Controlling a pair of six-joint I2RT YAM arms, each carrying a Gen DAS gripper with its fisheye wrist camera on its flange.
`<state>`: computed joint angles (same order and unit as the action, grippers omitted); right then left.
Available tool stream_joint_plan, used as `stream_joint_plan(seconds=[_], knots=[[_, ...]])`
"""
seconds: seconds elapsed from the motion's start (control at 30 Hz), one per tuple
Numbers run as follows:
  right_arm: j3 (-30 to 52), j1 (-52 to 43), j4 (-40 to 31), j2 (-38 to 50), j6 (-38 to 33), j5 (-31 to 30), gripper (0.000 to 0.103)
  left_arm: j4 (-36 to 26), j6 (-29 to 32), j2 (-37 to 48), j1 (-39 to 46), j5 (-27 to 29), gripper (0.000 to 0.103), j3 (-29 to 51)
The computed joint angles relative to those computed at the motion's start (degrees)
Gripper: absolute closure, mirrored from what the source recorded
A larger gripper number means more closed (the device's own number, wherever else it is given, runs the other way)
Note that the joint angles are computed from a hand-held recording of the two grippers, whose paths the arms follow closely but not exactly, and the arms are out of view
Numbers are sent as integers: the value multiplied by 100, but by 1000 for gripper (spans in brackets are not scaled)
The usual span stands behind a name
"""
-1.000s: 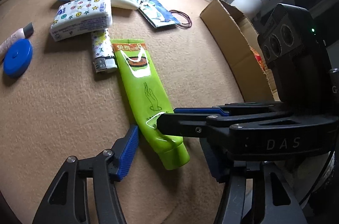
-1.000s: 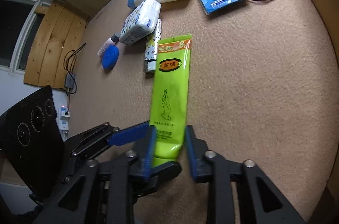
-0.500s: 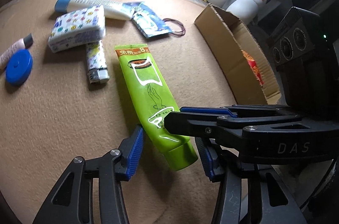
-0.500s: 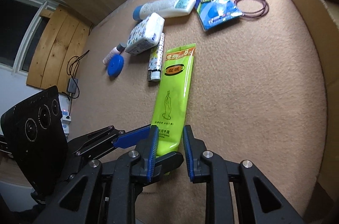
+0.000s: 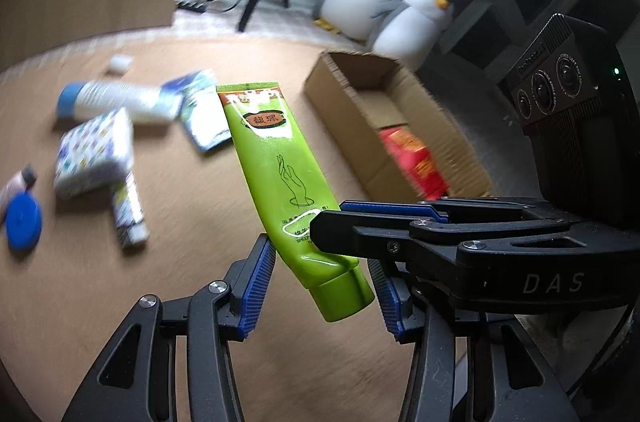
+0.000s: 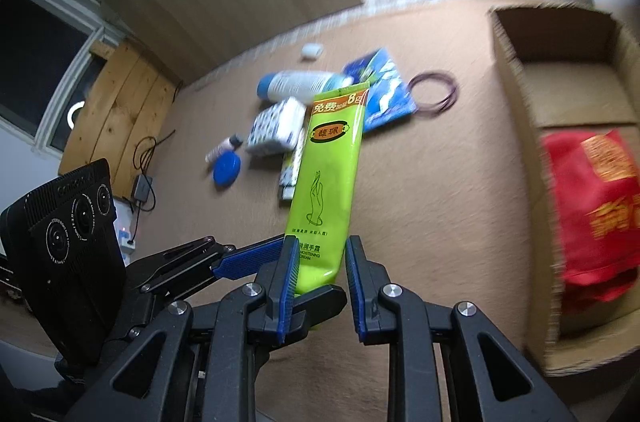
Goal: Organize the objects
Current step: 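Lower the green tube into the box beside the pouch and open the right tool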
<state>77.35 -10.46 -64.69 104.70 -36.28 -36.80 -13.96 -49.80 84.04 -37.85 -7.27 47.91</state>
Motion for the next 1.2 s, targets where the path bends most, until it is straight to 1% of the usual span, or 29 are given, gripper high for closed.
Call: stream_joint_plan(seconds=[0.2,0.33,0.5,0.53,0.57,0.6,0.63,0.67,0.73,0.83,1.0,1.2], knots=[[742,-588,-391,198,-275,-11,82,-69,349,872,-41,103,52,1157],[1301,-963,-571,475,-389,53,82,-135,554,1640,-71,243,53,2112],[2196,-1425,-847,988,-516,160,81,-322,722,2618,-158,386,53,3412],[2356,-1494,-894,1080,-537,183,80,-345,741,2783,-162,445,53,3640],[2587,-1577,-969,1208,-555,223,79,-468,792,3031,-165,541,51,4002],[2736,-1637,-980,1288,-529,262,78,-654,831,3212,-176,557,41,4297],[2841,-1687,-947,1346,-489,301,71,-862,843,3381,-199,489,30,4579],[2943,-1770,-860,1387,-436,322,62,-954,854,3507,-226,387,28,4772],[3028,-1883,-714,1420,-368,324,54,-995,866,3607,-215,407,27,4893],[3289,-2018,-754,1582,-337,289,54,-1019,814,3628,-211,395,27,4887],[3272,-2045,-772,1603,-325,266,54,-836,771,3246,-121,332,27,4297],[2613,-1926,-537,1224,-341,218,54,-696,665,2539,-9,155,27,3363]])
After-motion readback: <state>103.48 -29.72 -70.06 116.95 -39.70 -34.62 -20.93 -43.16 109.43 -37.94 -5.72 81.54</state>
